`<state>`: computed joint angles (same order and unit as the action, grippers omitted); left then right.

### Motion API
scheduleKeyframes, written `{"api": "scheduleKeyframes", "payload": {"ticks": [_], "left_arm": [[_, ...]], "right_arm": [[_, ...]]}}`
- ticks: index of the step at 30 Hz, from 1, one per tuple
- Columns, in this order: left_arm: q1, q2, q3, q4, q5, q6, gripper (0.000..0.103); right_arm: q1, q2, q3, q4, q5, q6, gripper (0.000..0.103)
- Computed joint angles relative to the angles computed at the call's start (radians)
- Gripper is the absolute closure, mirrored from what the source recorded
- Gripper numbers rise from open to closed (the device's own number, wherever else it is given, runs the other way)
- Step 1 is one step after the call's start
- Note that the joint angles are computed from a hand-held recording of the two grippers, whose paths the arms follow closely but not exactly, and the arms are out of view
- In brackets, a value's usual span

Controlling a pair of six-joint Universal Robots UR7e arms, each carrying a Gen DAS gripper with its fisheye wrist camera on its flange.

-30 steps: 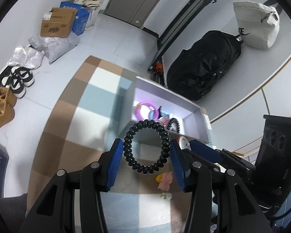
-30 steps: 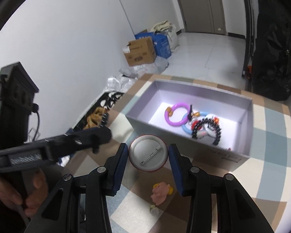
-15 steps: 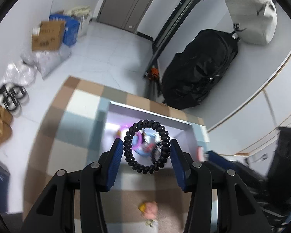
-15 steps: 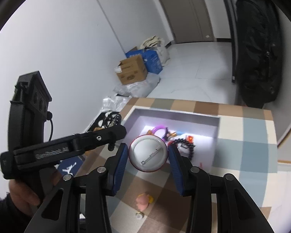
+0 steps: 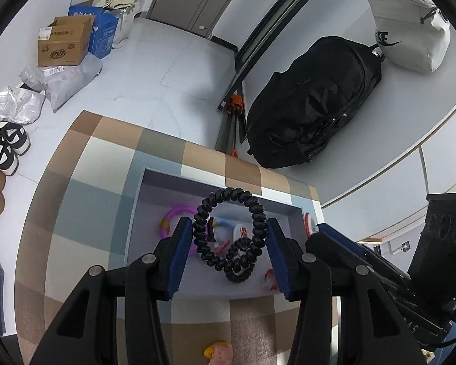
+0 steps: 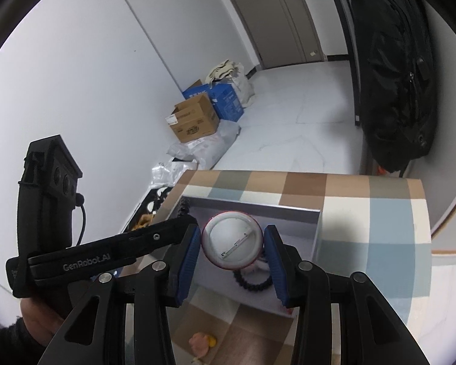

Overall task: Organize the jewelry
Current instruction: 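Lower the bracelet into the white box with the left tool while the right tool releases the badge there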

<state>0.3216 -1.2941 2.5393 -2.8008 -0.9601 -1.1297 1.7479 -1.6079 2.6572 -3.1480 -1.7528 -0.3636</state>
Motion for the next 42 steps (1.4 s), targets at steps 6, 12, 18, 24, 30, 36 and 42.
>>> {"api": "scheduleKeyframes", "payload": {"ticks": [6,12,18,24,30,36,42], "left_arm": [[0.025,0.028,-0.020,0.004,-0.011,0.016,0.060],[0.046,0.049,-0.031,0.003,-0.020,0.021,0.060],[0.051,0.061,-0.032,-0.012,-0.019,0.030,0.055],[0.040,0.050,-0.021,0.000,0.017,-0.020,0.022],[0.024,0.040,-0.019,0.019,0.022,-0.037,0.022],[-0.016,0.033,-0.022,0.063,0.047,-0.029,0.022],[-0.059,0.009,-0.011,0.111,0.060,-0.048,0.022]], "right_arm": [[-0.030,0.029,-0.011,-0.012,0.010,-0.007,0.061],[-0.058,0.045,-0.009,-0.021,0.009,0.003,0.061],[-0.112,0.019,-0.003,0.003,0.054,0.017,0.059],[-0.119,-0.029,-0.003,0.033,0.084,0.043,0.054],[-0.112,-0.062,0.007,0.036,0.089,0.039,0.034],[-0.112,-0.077,0.016,0.037,0.076,0.054,0.016],[-0.087,-0.087,0.033,0.011,0.053,0.054,0.006]]}}
